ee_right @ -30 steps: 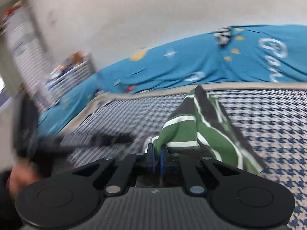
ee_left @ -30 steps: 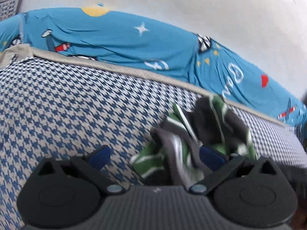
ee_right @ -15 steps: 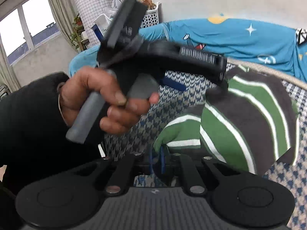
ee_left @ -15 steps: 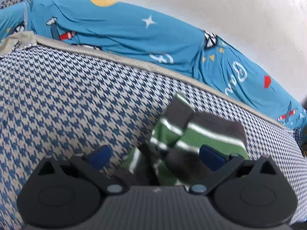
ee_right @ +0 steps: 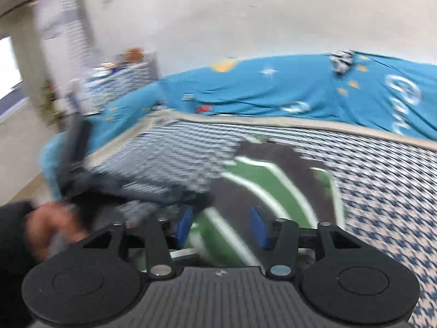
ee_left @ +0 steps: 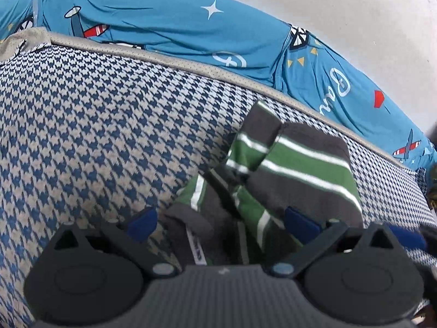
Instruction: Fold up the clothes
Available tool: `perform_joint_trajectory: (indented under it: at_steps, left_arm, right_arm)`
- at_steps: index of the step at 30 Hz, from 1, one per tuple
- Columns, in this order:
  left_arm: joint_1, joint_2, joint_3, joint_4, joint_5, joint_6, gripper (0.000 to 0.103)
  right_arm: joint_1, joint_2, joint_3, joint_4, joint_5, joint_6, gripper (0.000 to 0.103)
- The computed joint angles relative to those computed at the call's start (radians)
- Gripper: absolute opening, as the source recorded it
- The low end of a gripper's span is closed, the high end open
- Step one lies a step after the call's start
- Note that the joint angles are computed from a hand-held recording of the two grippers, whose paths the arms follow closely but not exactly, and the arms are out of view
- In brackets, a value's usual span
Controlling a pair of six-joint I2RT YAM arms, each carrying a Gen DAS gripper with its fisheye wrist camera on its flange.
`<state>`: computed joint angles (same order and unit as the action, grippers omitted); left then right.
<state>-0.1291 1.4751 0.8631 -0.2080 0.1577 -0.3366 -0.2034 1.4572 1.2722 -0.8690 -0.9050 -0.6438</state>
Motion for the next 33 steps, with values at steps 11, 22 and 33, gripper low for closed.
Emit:
perform_joint_trajectory:
  at_steps: [11, 22, 33]
  left_arm:
    - [0.022, -0.203, -0.179, 0.031, 0.071, -0.027, 0.103]
    - [-0.056, -0.41, -0.367, 0.007, 0.142, -0.027, 0.103]
    - [-0.238, -0.341, -0.409, 0.071, -0.031, -0.086, 0.103]
  right_arm:
    - [0.058, 0.072, 0.005, 0.124, 0.162, 0.218, 0.042]
    - [-0.049, 0.03, 0.023, -0.033, 0.036, 0.036, 0.012]
    - [-0.226, -0.016, 0.032, -0.335, -0.113, -0.281, 0.007]
